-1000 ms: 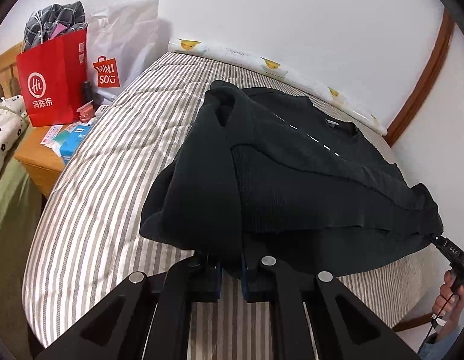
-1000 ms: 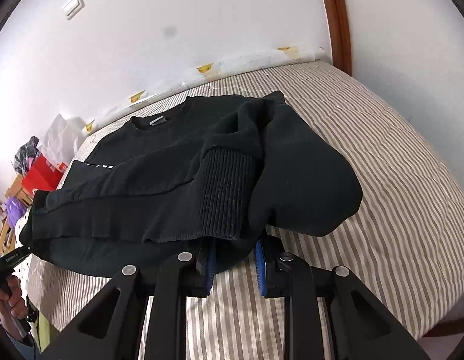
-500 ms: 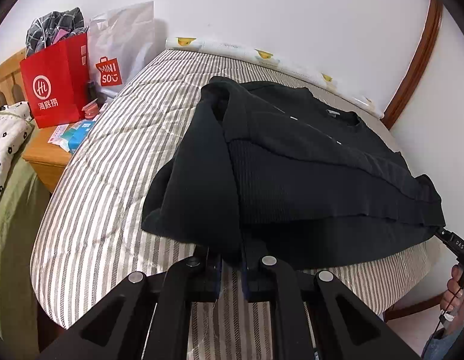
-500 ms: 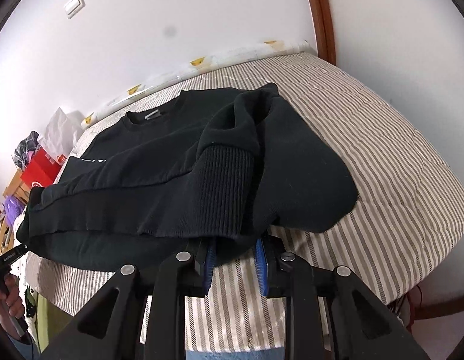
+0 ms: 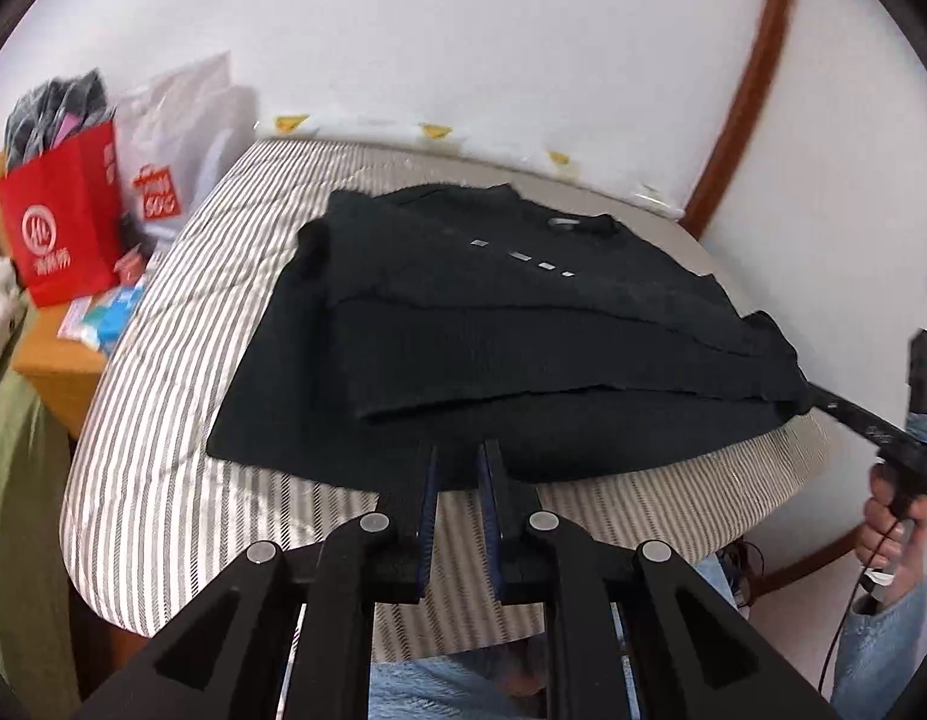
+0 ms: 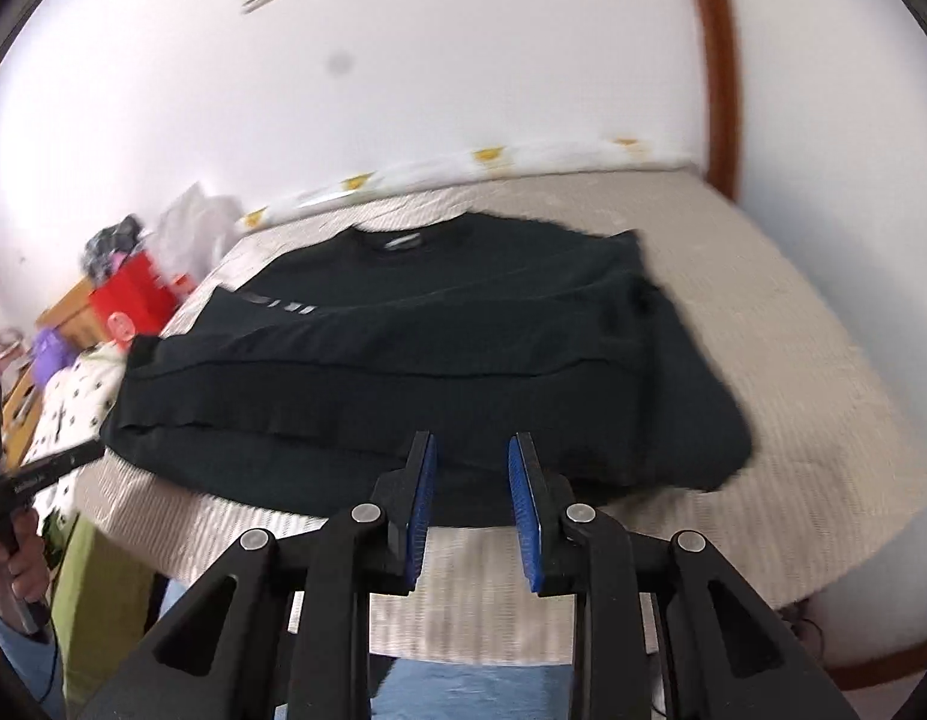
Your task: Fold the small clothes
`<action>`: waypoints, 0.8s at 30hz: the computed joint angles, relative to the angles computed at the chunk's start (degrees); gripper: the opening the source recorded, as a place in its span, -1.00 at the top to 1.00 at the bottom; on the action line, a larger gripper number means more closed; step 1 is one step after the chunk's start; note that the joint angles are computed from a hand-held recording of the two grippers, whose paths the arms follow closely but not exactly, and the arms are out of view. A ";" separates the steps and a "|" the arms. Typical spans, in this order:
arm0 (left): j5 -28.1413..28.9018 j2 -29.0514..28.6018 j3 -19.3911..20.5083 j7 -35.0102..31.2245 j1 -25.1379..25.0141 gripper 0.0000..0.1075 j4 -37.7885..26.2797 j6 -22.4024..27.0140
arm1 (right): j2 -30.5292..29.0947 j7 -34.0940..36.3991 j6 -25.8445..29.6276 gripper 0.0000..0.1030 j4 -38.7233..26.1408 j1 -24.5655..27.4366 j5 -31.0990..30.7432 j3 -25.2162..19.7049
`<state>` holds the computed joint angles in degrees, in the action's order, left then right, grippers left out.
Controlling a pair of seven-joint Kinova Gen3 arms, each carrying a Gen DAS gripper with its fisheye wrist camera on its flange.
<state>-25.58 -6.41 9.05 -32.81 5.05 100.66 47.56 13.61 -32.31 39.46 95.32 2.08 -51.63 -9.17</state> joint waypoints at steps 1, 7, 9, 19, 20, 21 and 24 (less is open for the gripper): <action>-0.38 0.09 0.05 -0.02 0.17 0.77 -0.01 -0.14 | 0.40 -0.79 -0.44 0.58 -0.15 -1.01 1.33 0.03; 1.53 2.56 -1.44 -1.74 0.24 0.77 -0.36 -2.40 | 3.80 -8.73 -1.67 0.72 -1.39 -3.24 7.66 0.04; 3.57 2.92 -2.52 -3.40 0.01 0.77 0.06 -4.02 | 4.91 -10.03 -1.28 0.79 -2.24 -2.66 8.58 -0.45; 7.51 8.40 -5.57 -8.21 -0.39 0.85 -4.24 -1.54 | 6.65 -19.12 -1.21 0.94 -6.84 -5.17 17.94 0.00; 8.10 8.89 -5.57 -9.03 -0.86 0.85 -4.60 -1.50 | 6.99 -20.31 -1.07 0.94 -7.64 -5.62 19.19 0.07; 8.90 9.30 -5.96 -9.79 -1.00 0.85 -4.98 -1.40 | 7.48 -21.52 -0.63 0.94 -8.67 -6.07 20.43 0.13; 9.46 10.21 -6.76 -10.48 -1.03 0.85 -5.98 -1.48 | 9.25 -23.92 0.70 0.94 -11.87 -6.47 22.76 -0.29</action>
<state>-16.12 3.80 2.29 -43.29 4.02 94.68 46.08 22.85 -56.23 40.16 83.45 -4.39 -28.88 -9.46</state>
